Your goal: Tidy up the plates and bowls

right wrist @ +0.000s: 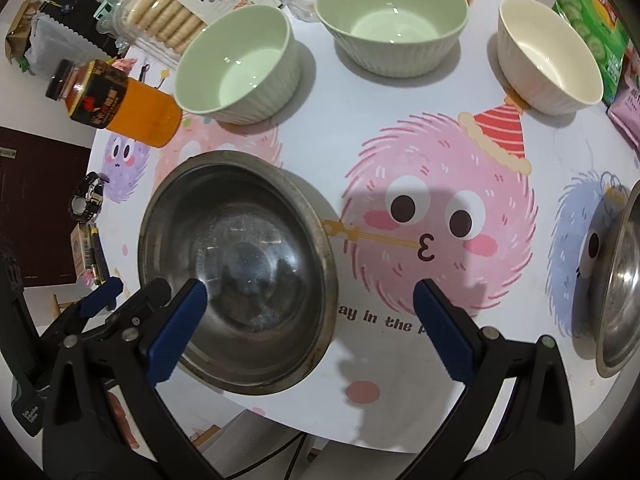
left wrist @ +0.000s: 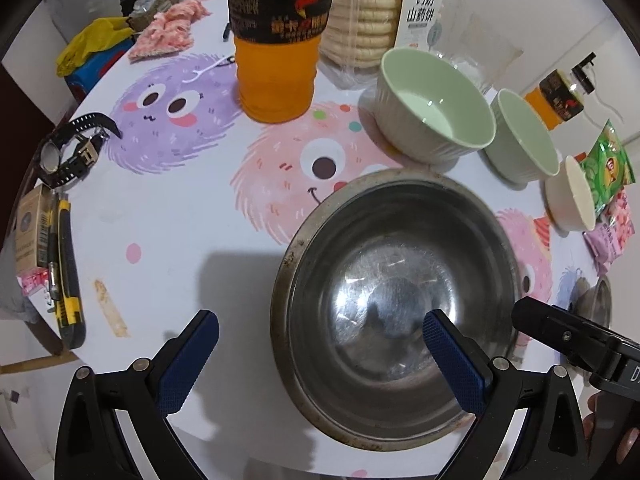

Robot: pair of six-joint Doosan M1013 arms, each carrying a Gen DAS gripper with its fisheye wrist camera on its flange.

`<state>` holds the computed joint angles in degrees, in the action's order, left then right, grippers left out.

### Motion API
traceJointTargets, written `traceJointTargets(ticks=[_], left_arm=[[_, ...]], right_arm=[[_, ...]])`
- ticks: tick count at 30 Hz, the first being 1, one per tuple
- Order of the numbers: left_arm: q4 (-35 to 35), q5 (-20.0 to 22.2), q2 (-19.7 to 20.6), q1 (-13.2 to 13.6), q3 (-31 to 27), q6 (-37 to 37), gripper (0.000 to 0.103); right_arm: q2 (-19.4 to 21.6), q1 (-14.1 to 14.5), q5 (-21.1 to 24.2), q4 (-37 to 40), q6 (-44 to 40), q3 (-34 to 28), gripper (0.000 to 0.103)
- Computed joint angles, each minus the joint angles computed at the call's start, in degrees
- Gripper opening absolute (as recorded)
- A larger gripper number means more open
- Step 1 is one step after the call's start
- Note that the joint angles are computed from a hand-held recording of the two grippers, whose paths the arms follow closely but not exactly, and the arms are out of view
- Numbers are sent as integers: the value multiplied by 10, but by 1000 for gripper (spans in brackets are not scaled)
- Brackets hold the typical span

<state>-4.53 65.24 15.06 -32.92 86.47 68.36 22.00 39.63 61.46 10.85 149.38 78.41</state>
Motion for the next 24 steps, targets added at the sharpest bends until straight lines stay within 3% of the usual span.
traceJointTargets(ticks=[8, 9, 11, 12, 13, 15, 16, 24], left_arm=[[11, 7, 4, -7, 15, 2, 102], [24, 11, 5, -10, 15, -2, 96], [62, 17, 6, -17, 14, -20, 67], [84, 21, 7, -21, 14, -33, 48], [93, 24, 8, -21, 14, -40, 36], [53, 6, 3, -13, 21, -21, 20], [45, 1, 1, -11, 24, -20, 19], [46, -27, -16, -18, 12, -1, 17]], right_arm=[[17, -2, -9, 41, -35, 10, 102], [17, -2, -9, 46, -37, 12, 99], [18, -3, -8, 56, -45, 14, 78], [20, -4, -1, 62, -50, 13, 52], [21, -5, 8, 71, -64, 12, 30], [17, -6, -10, 84, -73, 21, 17], [16, -4, -9, 72, -65, 21, 13], [-11, -1, -33, 24, -39, 32, 14]])
